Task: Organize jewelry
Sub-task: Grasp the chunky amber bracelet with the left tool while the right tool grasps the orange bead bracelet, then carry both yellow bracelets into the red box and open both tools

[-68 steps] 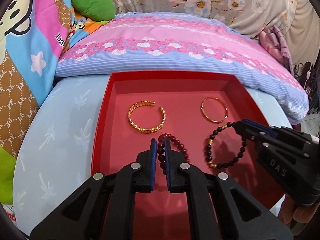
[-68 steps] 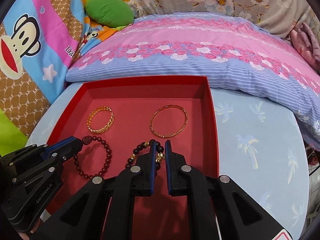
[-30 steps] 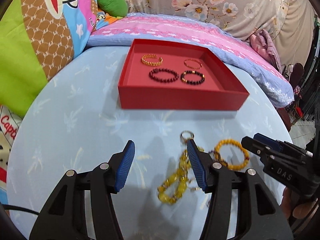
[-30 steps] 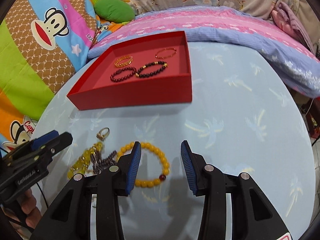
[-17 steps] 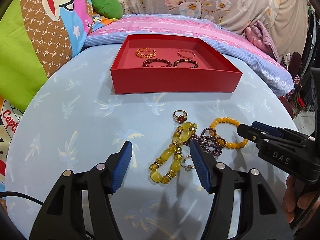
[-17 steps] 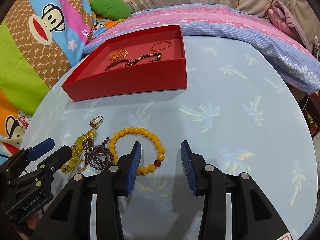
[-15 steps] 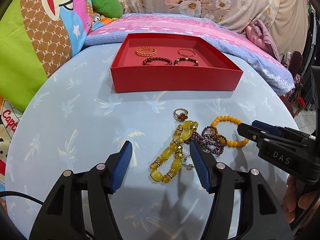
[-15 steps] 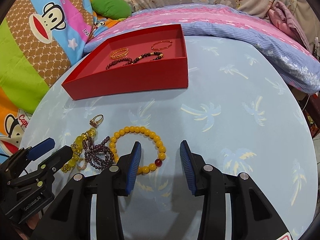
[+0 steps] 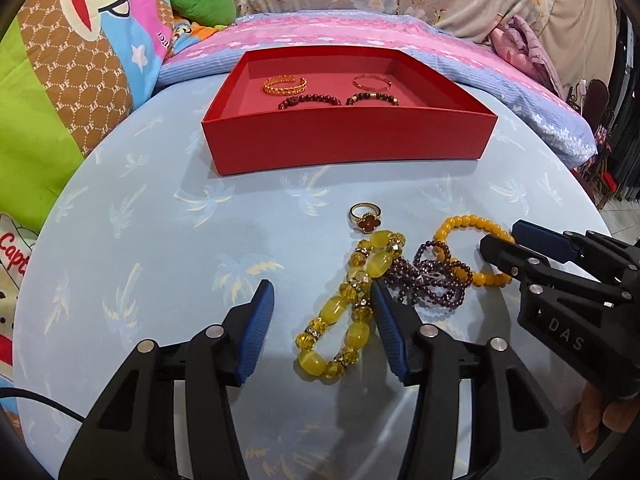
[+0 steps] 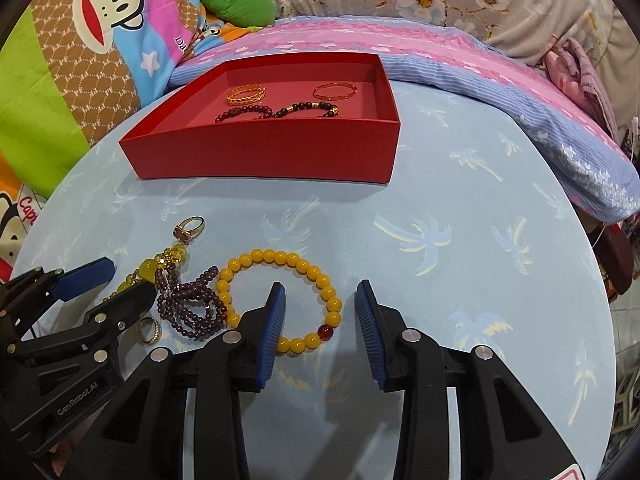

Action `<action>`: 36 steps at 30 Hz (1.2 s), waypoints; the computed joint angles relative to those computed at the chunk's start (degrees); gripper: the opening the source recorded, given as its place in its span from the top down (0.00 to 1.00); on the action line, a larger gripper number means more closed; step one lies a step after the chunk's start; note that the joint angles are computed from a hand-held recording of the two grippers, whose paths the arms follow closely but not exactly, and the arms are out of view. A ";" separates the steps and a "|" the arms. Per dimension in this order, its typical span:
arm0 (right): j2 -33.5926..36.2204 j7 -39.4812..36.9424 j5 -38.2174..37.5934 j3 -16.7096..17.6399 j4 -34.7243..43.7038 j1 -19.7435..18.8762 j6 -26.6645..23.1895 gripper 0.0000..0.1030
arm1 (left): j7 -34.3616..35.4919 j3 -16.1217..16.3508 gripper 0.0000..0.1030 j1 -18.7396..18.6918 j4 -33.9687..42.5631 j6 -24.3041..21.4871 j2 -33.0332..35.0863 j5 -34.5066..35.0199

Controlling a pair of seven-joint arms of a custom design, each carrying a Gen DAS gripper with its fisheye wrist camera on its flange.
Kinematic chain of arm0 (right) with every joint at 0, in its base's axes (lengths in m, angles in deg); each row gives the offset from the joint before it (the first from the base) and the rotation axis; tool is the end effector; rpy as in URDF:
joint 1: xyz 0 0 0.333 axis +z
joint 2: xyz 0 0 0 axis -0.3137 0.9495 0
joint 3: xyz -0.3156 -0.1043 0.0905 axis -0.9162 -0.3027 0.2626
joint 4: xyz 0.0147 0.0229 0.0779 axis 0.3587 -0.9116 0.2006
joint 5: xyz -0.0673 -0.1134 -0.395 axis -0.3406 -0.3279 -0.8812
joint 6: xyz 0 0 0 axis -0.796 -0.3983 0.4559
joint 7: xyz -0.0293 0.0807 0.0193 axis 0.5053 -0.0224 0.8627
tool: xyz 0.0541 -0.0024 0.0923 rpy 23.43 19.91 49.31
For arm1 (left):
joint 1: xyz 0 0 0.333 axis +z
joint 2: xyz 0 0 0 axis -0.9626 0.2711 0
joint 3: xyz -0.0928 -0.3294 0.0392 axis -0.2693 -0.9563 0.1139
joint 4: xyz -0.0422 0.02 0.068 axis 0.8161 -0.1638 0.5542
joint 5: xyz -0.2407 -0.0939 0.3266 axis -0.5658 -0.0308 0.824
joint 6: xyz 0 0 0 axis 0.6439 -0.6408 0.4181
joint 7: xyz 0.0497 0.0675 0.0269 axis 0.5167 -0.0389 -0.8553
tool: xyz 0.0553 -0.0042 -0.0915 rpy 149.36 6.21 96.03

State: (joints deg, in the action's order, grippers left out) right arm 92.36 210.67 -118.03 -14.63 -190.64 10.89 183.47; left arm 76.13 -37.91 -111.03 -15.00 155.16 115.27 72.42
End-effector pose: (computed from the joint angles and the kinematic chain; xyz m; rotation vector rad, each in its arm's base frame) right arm 0.5928 0.3319 0.3953 -1.9292 1.7151 -0.5903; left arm 0.5804 -0.5068 0.3898 -1.7043 1.9917 -0.7342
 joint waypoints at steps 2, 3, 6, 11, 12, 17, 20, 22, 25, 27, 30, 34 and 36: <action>0.17 -0.62 0.13 0.17 0.19 -0.07 0.10 0.76 | 0.54 -0.16 0.61 0.24 0.15 0.62 0.19 -0.18; 0.26 -1.13 0.39 0.33 0.29 -0.19 0.22 0.79 | 0.69 -0.17 0.66 0.32 0.10 1.01 0.20 -0.29; 0.36 -2.43 1.19 0.62 0.29 -0.29 0.65 0.87 | 1.53 -0.53 0.79 1.02 -0.54 3.14 0.04 -1.35; 0.45 -4.13 3.02 0.79 0.38 -0.17 0.81 0.93 | 4.86 -1.37 0.85 2.30 -1.52 6.70 -0.12 -4.51; 0.30 -4.58 3.87 1.04 0.15 -0.44 1.02 0.93 | 5.76 -1.63 0.91 2.57 -1.70 7.35 -0.19 -5.37; -1.16 -4.46 6.01 0.69 -1.55 -0.64 2.53 0.93 | 5.82 -0.17 0.91 1.36 -2.39 8.27 -1.28 -6.36; -2.29 -3.11 4.67 0.00 -2.19 -0.27 3.19 0.93 | 5.01 0.52 0.91 0.83 -2.91 8.56 -2.20 -5.94; -3.11 -1.87 3.15 -0.37 -2.46 -0.11 3.61 0.93 | 4.37 0.72 0.91 0.76 -3.36 8.80 -2.91 -5.56; -4.42 0.31 0.62 -0.65 -2.82 -0.17 4.29 0.93 | 3.05 1.17 0.91 0.68 -3.88 9.02 -4.12 -4.36; -5.01 1.21 -0.44 -0.47 -2.85 -0.61 4.54 0.93 | 2.39 1.24 0.91 0.85 -4.12 9.00 -4.89 -3.57; -5.60 2.12 -1.74 -0.12 -2.55 -1.33 4.82 0.93 | 1.79 1.08 0.91 1.38 -4.14 8.81 -5.67 -2.58; -5.84 1.48 -1.64 0.70 -1.73 -2.57 5.29 0.93 | 2.27 0.40 0.91 2.58 -3.08 8.29 -6.01 -2.41; -5.34 2.23 -3.41 0.11 -0.22 -2.31 4.92 0.93 | 2.31 0.40 0.91 2.86 -1.96 7.94 -5.68 -2.26</action>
State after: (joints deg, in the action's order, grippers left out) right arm 87.02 212.90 -121.44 -14.52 -190.86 8.57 188.39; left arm 78.44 -37.51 -108.18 -16.96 163.10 109.58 70.16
